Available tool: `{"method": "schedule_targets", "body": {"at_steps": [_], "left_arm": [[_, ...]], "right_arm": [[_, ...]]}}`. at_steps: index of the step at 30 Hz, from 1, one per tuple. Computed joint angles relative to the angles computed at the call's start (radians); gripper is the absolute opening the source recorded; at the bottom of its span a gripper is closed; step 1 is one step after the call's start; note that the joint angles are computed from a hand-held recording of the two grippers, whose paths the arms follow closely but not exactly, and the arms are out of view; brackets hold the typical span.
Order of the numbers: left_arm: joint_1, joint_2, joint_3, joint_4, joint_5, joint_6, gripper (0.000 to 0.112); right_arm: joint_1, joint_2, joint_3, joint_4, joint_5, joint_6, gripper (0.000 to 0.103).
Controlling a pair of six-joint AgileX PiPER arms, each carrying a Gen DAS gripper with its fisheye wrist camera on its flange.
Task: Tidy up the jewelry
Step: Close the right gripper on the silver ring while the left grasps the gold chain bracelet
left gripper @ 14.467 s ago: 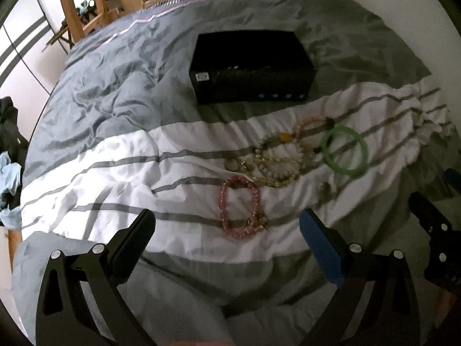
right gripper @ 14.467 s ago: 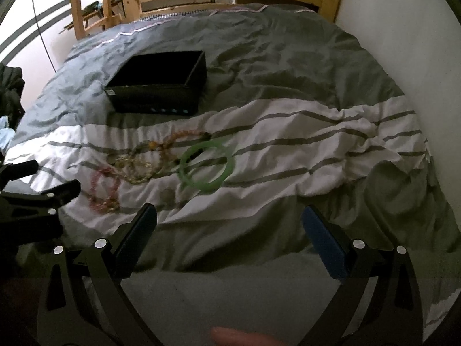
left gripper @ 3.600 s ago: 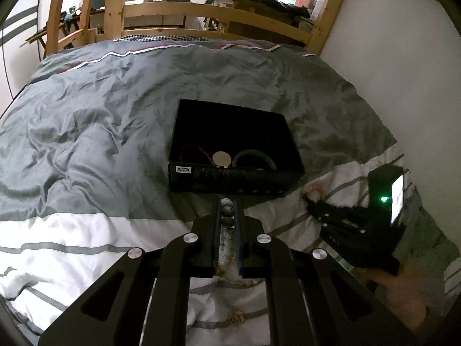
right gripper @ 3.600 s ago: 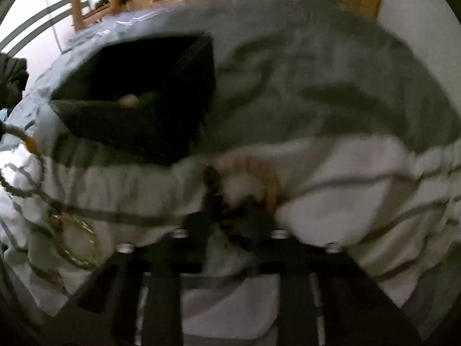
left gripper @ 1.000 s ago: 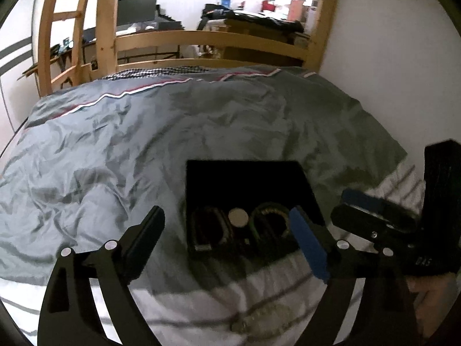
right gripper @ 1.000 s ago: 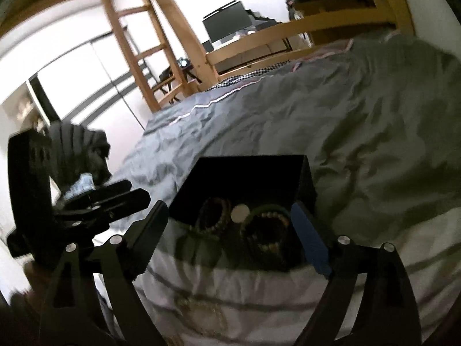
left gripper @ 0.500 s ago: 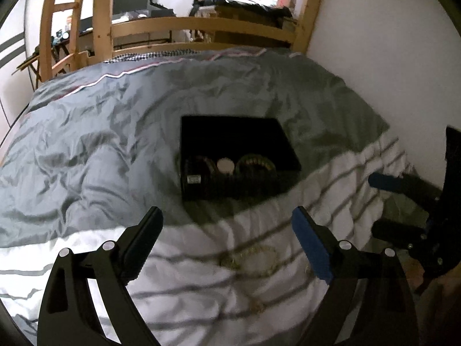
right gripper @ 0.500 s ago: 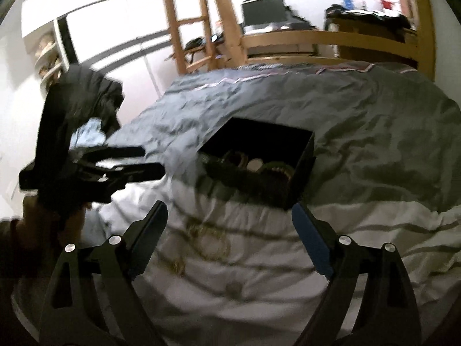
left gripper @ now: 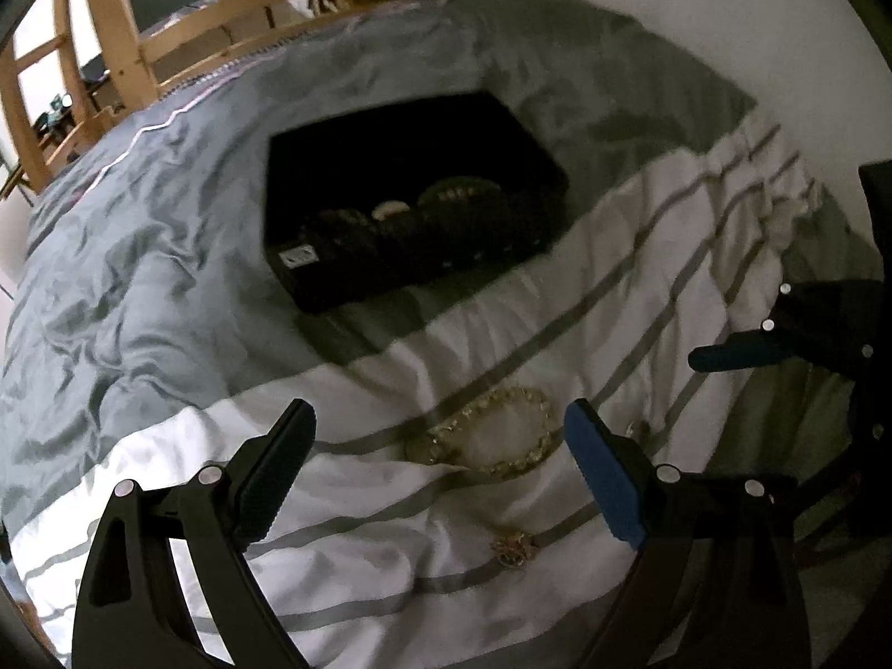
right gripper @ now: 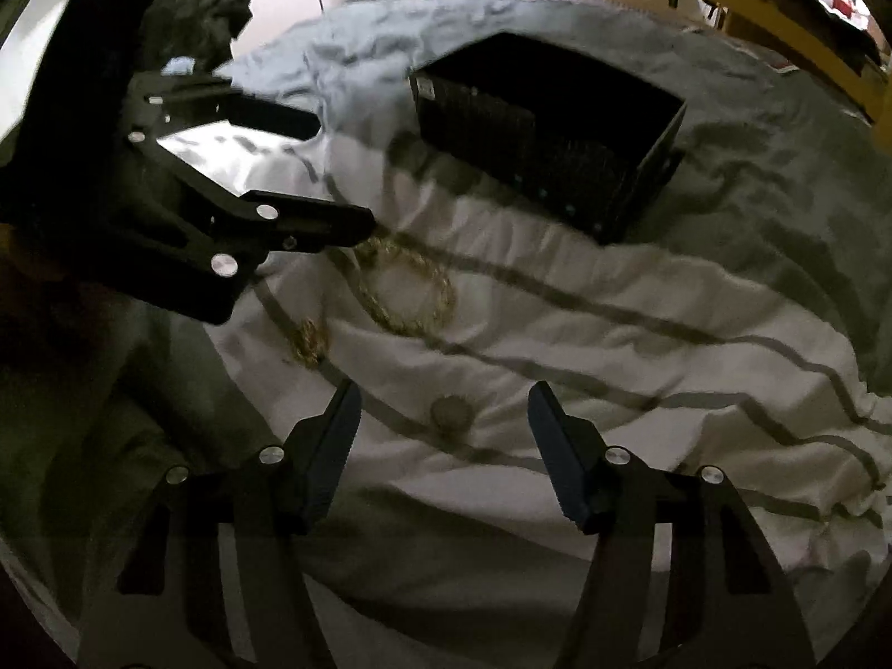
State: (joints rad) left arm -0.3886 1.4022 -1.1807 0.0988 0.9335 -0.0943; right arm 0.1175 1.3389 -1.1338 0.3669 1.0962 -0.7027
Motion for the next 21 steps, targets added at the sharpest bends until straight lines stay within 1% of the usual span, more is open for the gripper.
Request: {"method": "schedule_targets", "body": {"at_steps": [4, 8, 11, 12, 13, 14, 15, 16, 17, 19, 20, 21], "left_arm": [[-0.021, 0.050, -0.010, 0.022, 0.006, -0.003, 0.089], [-0.029, 0.124, -0.030, 0.052, 0.033, -0.020, 0.089], [-0.035, 0.188, -0.049, 0.102, 0.066, -0.067, 0.089], [-0.032, 0.207, -0.053, 0.112, 0.077, -0.082, 0.083], [-0.022, 0.220, -0.057, 0.104, 0.085, -0.080, 0.075], [0.002, 0.226, -0.062, 0.069, 0.089, -0.062, 0.073], [0.013, 0.219, -0.059, 0.055, 0.083, -0.057, 0.063], [0.022, 0.211, -0.058, 0.043, 0.082, -0.052, 0.052], [0.027, 0.204, -0.057, 0.038, 0.079, -0.052, 0.047], [0.045, 0.192, -0.053, 0.021, 0.074, -0.048, 0.033], [0.057, 0.186, -0.050, 0.011, 0.071, -0.045, 0.030], [0.066, 0.182, -0.049, 0.006, 0.070, -0.045, 0.023]], "right_arm": [[0.041, 0.039, 0.010, -0.061, -0.023, 0.052, 0.061], [0.100, 0.092, 0.021, -0.151, -0.051, 0.135, 0.052], [0.125, 0.113, 0.022, -0.194, -0.070, 0.182, 0.047], [0.128, 0.113, 0.022, -0.200, -0.074, 0.190, 0.046], [0.130, 0.111, 0.023, -0.207, -0.077, 0.198, 0.041], [0.130, 0.106, 0.025, -0.213, -0.082, 0.207, 0.037], [0.127, 0.104, 0.025, -0.215, -0.085, 0.213, 0.035], [0.121, 0.100, 0.027, -0.213, -0.085, 0.212, 0.030], [0.119, 0.098, 0.027, -0.215, -0.087, 0.218, 0.024], [0.115, 0.094, 0.026, -0.215, -0.091, 0.227, 0.020], [0.111, 0.090, 0.026, -0.212, -0.092, 0.230, 0.020], [0.108, 0.087, 0.027, -0.209, -0.095, 0.231, 0.020]]}}
